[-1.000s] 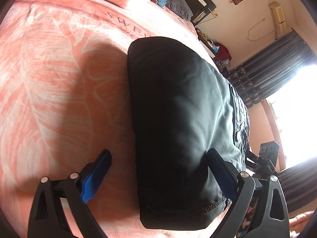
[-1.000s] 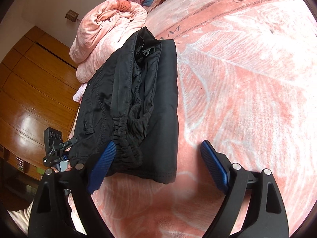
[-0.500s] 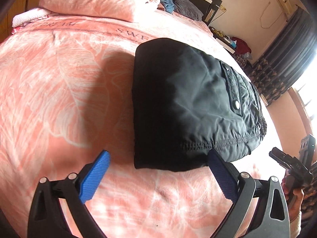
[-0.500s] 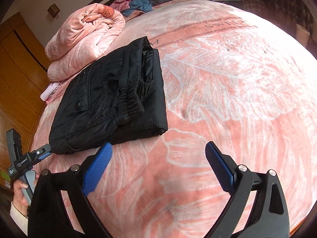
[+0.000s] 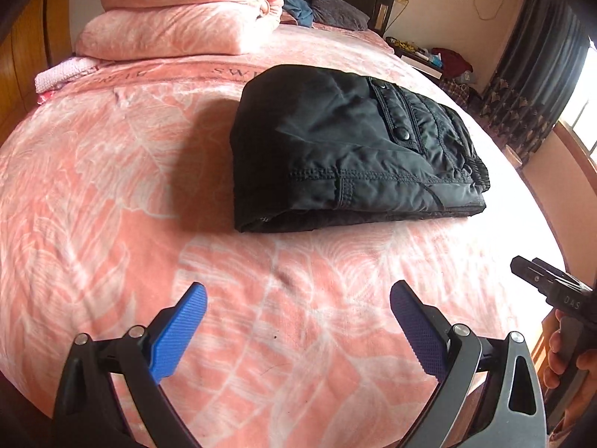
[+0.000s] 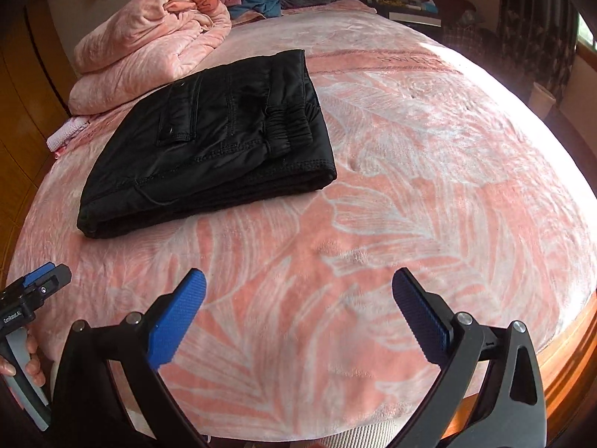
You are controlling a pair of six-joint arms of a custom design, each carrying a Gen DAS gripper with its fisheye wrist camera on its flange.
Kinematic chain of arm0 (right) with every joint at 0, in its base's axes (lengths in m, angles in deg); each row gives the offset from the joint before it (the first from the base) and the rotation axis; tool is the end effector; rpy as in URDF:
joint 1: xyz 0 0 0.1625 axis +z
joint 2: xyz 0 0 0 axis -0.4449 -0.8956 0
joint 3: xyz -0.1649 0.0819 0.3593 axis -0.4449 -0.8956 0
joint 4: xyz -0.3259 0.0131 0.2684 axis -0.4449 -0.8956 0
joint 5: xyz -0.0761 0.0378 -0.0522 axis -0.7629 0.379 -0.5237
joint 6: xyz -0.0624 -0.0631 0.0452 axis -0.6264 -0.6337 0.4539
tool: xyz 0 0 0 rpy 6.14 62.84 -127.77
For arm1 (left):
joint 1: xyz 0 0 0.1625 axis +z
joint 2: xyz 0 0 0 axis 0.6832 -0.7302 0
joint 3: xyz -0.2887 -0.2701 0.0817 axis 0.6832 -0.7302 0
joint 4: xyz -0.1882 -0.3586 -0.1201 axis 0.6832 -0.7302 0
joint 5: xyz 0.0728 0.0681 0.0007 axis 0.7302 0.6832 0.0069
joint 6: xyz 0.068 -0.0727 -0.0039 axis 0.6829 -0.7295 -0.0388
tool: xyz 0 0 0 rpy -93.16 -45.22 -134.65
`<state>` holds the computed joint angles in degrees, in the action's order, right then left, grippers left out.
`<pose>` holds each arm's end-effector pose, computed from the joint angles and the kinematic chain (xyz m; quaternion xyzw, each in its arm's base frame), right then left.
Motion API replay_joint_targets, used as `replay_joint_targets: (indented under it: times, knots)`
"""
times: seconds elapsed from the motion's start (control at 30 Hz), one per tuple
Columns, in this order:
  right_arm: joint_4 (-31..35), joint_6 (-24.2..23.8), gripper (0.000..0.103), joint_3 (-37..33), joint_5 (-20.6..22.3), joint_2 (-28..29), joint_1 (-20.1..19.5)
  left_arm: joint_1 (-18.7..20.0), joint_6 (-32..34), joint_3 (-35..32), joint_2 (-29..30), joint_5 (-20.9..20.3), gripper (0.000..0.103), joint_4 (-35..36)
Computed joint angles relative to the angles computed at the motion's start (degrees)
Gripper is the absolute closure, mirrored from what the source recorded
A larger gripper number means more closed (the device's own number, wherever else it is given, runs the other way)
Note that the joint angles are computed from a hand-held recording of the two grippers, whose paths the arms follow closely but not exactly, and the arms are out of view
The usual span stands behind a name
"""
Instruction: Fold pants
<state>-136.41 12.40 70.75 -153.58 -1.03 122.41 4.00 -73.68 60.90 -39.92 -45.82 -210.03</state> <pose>0.1502 -0.6509 0.3267 0.1306 -0.9122 0.2556 0.2924 -0.3082 -0.6333 0.1769 0.0787 0.9136 -0.2876 0.2764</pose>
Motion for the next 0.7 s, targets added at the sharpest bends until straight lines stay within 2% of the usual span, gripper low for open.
replay_joint_targets:
  times: [0.33, 0.5, 0.7]
  knots:
    - [1.0, 0.4, 0.003, 1.5, 1.7, -3.7, 3.5, -4.4, -4.6, 2.4, -3.7, 3.8, 0.004, 0.3]
    - [1.1, -0.2, 0.003, 2.7, 1.4, -5.3, 4.7, -6.0, -5.0, 3.2, -4.9, 6.8, 0.004, 2.6]
    - [0.6, -0.5, 0.003, 4.0, 0.3, -6.9, 6.2, -7.8, -5.8, 4.1, -6.1, 8.0, 0.004, 4.5]
